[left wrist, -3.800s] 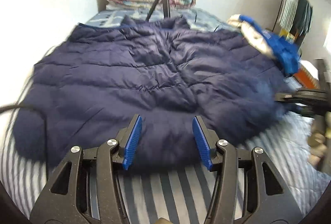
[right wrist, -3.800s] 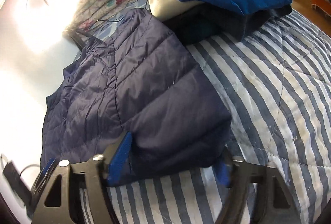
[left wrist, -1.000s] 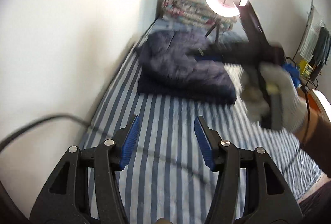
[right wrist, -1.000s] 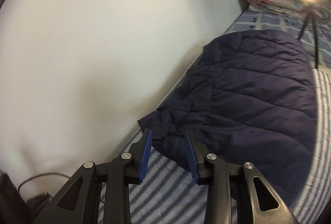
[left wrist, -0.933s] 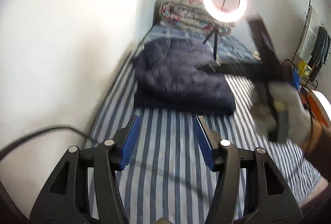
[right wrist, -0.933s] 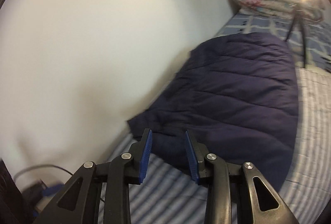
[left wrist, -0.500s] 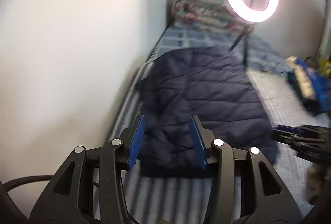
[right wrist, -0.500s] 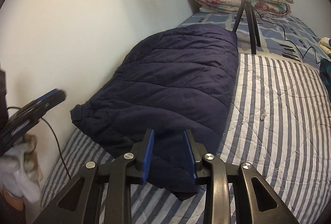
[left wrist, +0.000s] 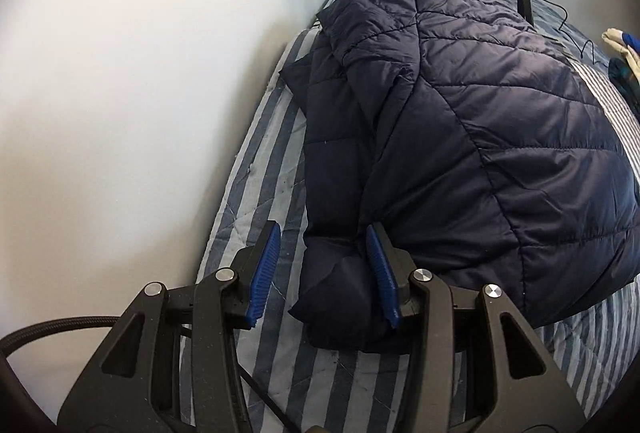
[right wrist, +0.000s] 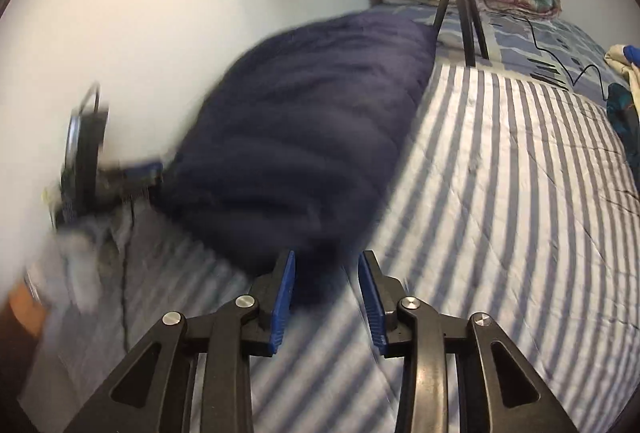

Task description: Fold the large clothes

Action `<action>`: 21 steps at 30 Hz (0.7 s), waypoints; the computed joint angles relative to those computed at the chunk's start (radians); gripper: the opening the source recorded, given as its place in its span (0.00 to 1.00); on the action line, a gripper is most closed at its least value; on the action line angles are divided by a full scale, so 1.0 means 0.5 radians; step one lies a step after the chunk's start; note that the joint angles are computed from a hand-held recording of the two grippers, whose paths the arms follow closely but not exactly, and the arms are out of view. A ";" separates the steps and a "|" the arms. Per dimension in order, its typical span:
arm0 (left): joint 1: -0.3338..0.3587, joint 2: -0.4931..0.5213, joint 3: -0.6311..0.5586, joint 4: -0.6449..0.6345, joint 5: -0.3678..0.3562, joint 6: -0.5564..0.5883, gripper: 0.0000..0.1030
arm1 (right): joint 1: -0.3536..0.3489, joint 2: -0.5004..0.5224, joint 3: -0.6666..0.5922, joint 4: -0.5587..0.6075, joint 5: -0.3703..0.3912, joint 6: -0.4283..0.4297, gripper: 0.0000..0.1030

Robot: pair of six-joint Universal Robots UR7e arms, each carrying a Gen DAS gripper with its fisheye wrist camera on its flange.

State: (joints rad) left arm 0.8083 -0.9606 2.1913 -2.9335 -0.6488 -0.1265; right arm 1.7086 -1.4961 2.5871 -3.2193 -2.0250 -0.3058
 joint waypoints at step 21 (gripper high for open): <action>0.024 0.005 0.001 -0.054 -0.078 0.041 0.45 | 0.028 0.146 -0.022 -0.073 -0.113 -0.047 0.11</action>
State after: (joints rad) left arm 0.8204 -0.9582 2.1918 -2.9603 -0.6879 -0.1060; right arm 1.7225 -1.4232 2.5761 -3.2559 -2.0816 -0.3295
